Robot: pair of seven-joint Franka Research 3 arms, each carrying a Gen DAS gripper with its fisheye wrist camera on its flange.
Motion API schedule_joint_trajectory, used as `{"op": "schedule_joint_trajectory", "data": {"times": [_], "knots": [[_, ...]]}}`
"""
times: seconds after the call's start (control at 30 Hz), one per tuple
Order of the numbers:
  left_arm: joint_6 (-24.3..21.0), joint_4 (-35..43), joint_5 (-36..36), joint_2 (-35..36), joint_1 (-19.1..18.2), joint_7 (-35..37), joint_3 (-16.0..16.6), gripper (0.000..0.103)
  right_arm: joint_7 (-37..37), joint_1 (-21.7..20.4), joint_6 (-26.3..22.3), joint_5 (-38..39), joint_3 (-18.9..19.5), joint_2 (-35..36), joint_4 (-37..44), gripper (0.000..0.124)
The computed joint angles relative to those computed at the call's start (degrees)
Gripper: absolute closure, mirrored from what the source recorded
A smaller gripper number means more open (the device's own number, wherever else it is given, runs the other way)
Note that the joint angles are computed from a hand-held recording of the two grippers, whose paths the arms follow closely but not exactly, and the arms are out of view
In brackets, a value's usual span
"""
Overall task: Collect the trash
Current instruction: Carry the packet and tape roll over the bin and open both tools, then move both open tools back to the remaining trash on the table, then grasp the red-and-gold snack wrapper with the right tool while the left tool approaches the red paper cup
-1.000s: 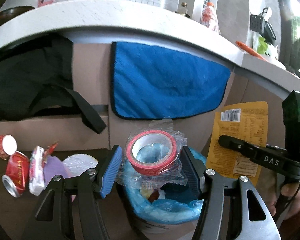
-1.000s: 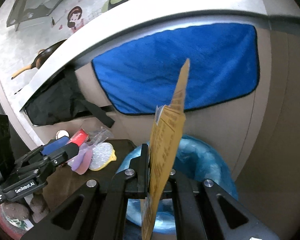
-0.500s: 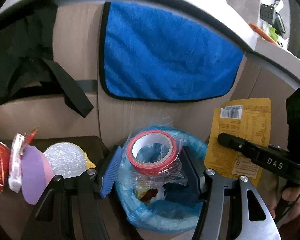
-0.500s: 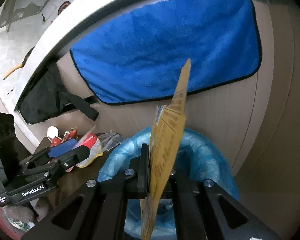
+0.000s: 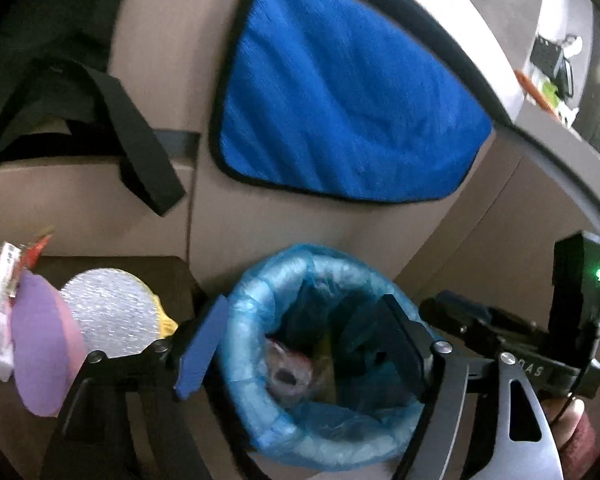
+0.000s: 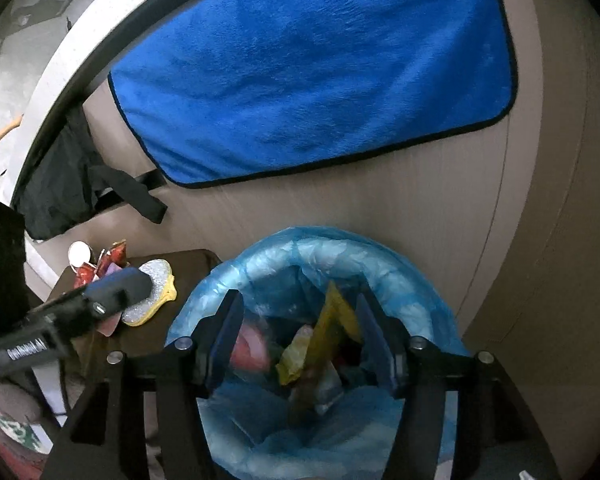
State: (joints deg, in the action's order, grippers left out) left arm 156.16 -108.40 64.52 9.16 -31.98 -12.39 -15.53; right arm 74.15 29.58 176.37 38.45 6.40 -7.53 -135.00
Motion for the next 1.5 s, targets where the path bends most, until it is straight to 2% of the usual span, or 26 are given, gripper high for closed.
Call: {"op": "schedule_joint_trajectory", "data": {"times": [0.07, 0.23, 0.3, 0.5, 0.6, 0.7, 0.8, 0.87, 0.93, 1.0, 1.13, 1.27, 1.4, 1.5], "knots": [[-1.0, -1.8, 1.0, -2.5, 0.0, -2.0, 0.0, 0.017, 0.2, 0.3, 0.2, 1.1, -0.2, -0.8, -0.5, 0.067], [-6.0, -8.6, 1.4, -10.7, 1.9, -5.5, -2.4, 0.013, 4.1, -0.4, 1.1, -2.3, 1.3, -3.4, -2.2, 0.067], [-8.2, -12.2, 0.0, -14.8, 3.0, -5.9, -3.8, 0.012, 5.8, -0.4, 1.8, -4.4, 2.1, -4.5, -2.8, 0.067], [-11.2, -23.6, -5.6, -26.8, 6.3, -6.7, -6.9, 0.012, 10.8, 0.7, 3.5, -10.6, 5.0, -5.3, -2.9, 0.067], [-10.1, -29.3, -10.6, -31.9, 6.7, -3.3, -6.3, 0.004, 13.4, 1.2, 3.3, -13.9, 6.8, -3.4, -1.0, 0.067], [-10.9, -33.8, -15.9, -35.8, 6.8, 0.5, -6.1, 0.004, 16.8, 0.9, 1.9, -18.2, 8.7, -0.7, 1.8, 0.067], [-10.1, -39.3, -19.7, -41.0, 7.5, 0.9, -6.2, 0.004, 18.9, 2.2, 0.5, -21.7, 9.4, 2.6, 5.3, 0.067], [-9.4, -42.5, -21.5, -44.2, 8.4, 0.5, -6.7, 0.004, 24.2, 1.6, -0.7, -29.2, 10.4, 5.1, 7.8, 0.067], [-8.4, -45.6, -23.0, -47.6, 9.6, 0.0, -7.4, 0.004, 28.1, 2.6, -2.8, -35.1, 9.9, 8.1, 11.0, 0.067], [-6.9, -48.1, -23.7, -50.3, 11.0, -0.4, -8.5, 0.004, 29.2, 4.5, -4.1, -37.3, 8.8, 11.0, 14.1, 0.067], [-8.2, -51.2, -25.8, -54.9, 11.9, 2.1, -9.3, 0.004, 28.5, 8.0, -5.5, -38.2, 7.0, 16.9, 20.6, 0.067], [-8.9, -54.1, -28.2, -58.8, 12.3, 3.9, -8.7, 0.004, 26.8, 10.5, -7.1, -36.2, 6.0, 22.8, 28.7, 0.067], [-8.6, -56.5, -29.2, -62.0, 13.4, 5.7, -8.6, 0.004, 30.9, 15.5, -13.0, -39.5, 1.0, 31.3, 41.2, 0.067], [-8.1, -57.4, -29.8, -62.4, 13.7, 8.0, -8.1, 0.004, 32.5, 16.5, -17.1, -39.4, 0.1, 37.1, 49.2, 0.076]]}}
